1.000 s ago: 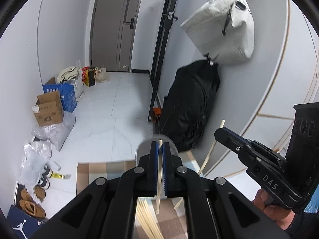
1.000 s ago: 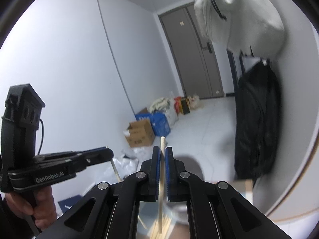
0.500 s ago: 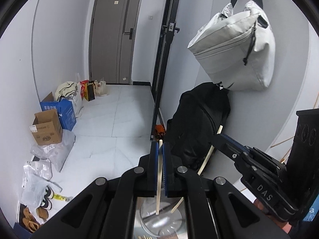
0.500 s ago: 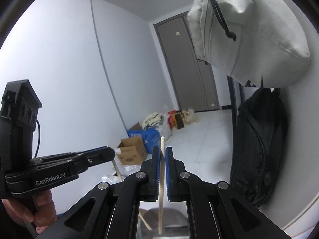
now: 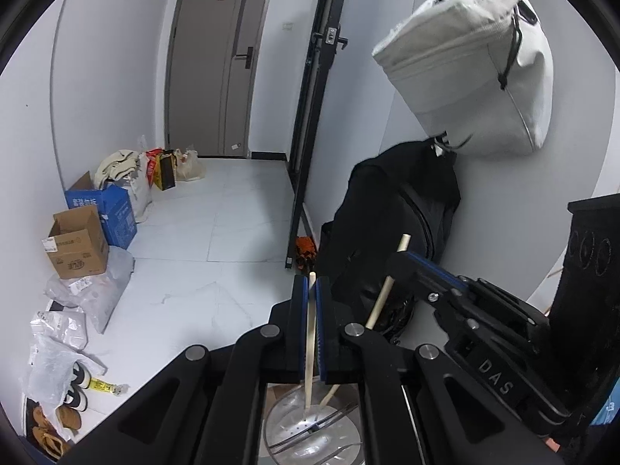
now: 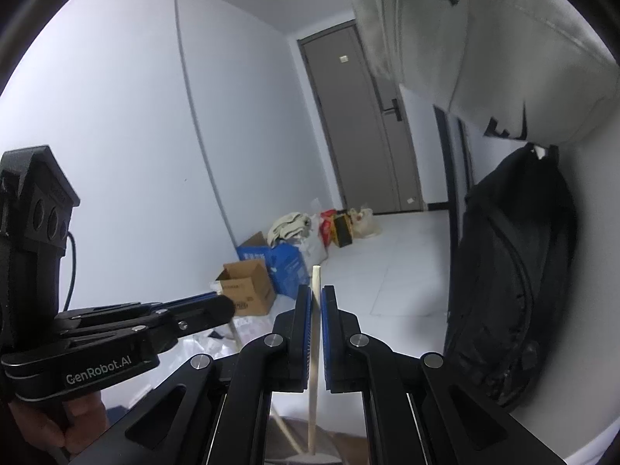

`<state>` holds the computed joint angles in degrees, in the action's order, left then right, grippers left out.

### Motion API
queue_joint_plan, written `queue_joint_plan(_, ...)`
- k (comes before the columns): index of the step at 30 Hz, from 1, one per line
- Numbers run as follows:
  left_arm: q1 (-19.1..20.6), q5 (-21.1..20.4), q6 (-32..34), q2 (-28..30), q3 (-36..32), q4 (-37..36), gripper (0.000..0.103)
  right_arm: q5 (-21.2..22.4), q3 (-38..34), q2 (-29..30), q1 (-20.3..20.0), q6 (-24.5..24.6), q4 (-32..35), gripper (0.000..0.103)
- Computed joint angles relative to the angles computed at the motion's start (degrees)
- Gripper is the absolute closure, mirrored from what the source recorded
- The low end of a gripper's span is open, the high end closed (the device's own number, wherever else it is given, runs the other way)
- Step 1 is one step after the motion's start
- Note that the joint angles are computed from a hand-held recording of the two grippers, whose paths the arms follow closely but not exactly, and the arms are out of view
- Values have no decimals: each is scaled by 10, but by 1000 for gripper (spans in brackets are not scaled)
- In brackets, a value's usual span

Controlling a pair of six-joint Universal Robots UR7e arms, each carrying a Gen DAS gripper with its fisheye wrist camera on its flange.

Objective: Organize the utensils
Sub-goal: 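Carry both sticks over the white holder and open both tools to drop them in, then raise both open tools away from the white holder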

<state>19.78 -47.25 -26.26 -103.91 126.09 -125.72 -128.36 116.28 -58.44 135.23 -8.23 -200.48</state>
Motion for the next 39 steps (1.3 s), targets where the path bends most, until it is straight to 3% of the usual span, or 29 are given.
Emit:
queue_joint_plan(4,12,-24,12,2,6,-15,103,9,18,3,-8,-2,-2,99)
queue_joint_plan(7,29,-63,21,-2,6,-26,103,24,35,-5,-15,11,8,97)
queue_joint_plan(10,37,-80,14,-3,-5,8,101,30,55,-15,-19,30,11,95)
queue_joint_plan(12,40,-89,8,-5,-10,19,84,38,69,-27,-20,48,14,88)
queue_joint_plan(13,37,-86,4,-8,-10,18,79,35,74,-32,-21,56,15,80)
queue_joint_plan(15,26,-72,-4,-18,-9,22,68,33,87,-45,-22,79,21,75)
queue_joint_plan(17,13,-57,-19,-24,-7,33,65,32,95,-57,-21,95,26,73)
queue_joint_plan(22,-26,-24,-57,-44,-3,87,64,12,112,-77,-8,130,40,55)
queue_joint_plan(26,-60,10,-99,-67,3,139,49,-3,121,-90,13,144,54,46)
queue_joint_plan(28,-83,30,-122,-84,9,165,47,-9,121,-91,21,148,58,41)
queue_joint_plan(35,-135,62,-223,-119,13,272,45,-41,123,-95,68,188,85,38)
queue_joint_plan(39,-171,80,-297,-145,14,349,35,-59,125,-94,93,205,98,37)
